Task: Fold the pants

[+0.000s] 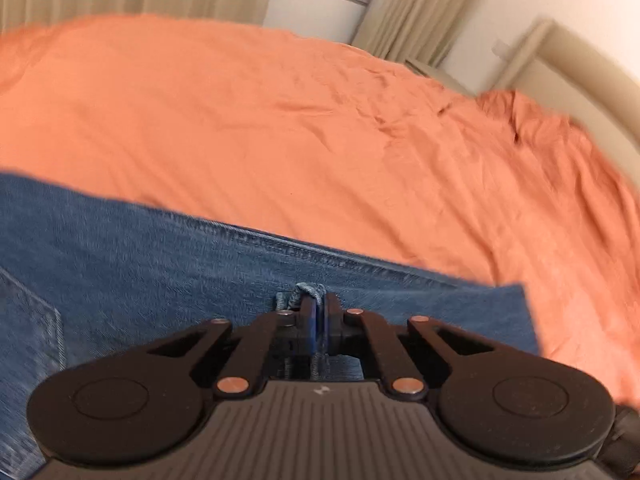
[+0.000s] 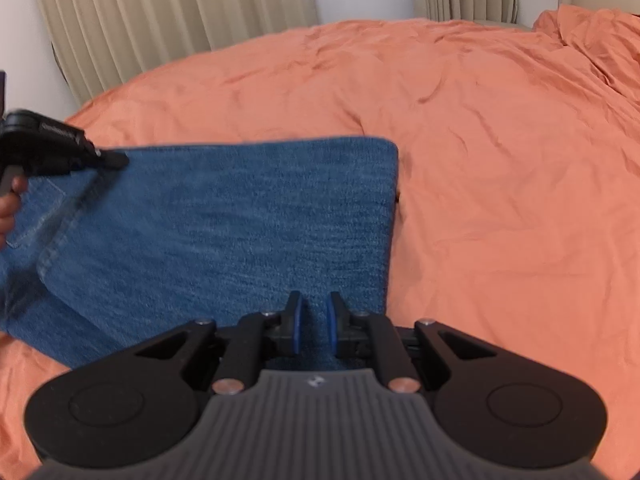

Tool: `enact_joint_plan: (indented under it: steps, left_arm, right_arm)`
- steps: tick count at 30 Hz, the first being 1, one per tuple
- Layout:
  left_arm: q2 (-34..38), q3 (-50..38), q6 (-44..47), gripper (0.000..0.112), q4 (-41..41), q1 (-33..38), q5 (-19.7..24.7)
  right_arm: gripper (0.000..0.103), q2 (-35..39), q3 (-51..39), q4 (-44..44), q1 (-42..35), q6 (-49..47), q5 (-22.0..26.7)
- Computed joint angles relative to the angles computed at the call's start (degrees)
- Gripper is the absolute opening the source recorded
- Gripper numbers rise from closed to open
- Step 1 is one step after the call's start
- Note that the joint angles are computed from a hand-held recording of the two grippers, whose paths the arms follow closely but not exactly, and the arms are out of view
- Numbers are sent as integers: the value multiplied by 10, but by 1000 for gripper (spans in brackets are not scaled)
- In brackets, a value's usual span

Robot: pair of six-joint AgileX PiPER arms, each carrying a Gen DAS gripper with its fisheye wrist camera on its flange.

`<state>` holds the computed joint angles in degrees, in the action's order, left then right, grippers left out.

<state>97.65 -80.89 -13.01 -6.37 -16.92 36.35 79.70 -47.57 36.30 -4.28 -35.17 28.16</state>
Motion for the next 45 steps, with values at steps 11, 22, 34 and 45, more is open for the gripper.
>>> enact_joint_plan:
  steps: [11, 22, 34, 45]
  left_arm:
    - [12, -28, -128, 42, 234, -77, 73]
    - [-174, 42, -62, 50, 142, 49, 170]
    - [-290, 217, 267, 68, -299, 589, 166]
    - [-139, 308, 444, 70, -594, 709, 93]
  right_arm:
    - [5, 3, -18, -55, 16, 39, 7]
    - [24, 4, -143, -82, 96, 2, 117]
    - [29, 200, -387, -217, 277, 103, 170]
    - [29, 403, -667, -262, 313, 136, 297]
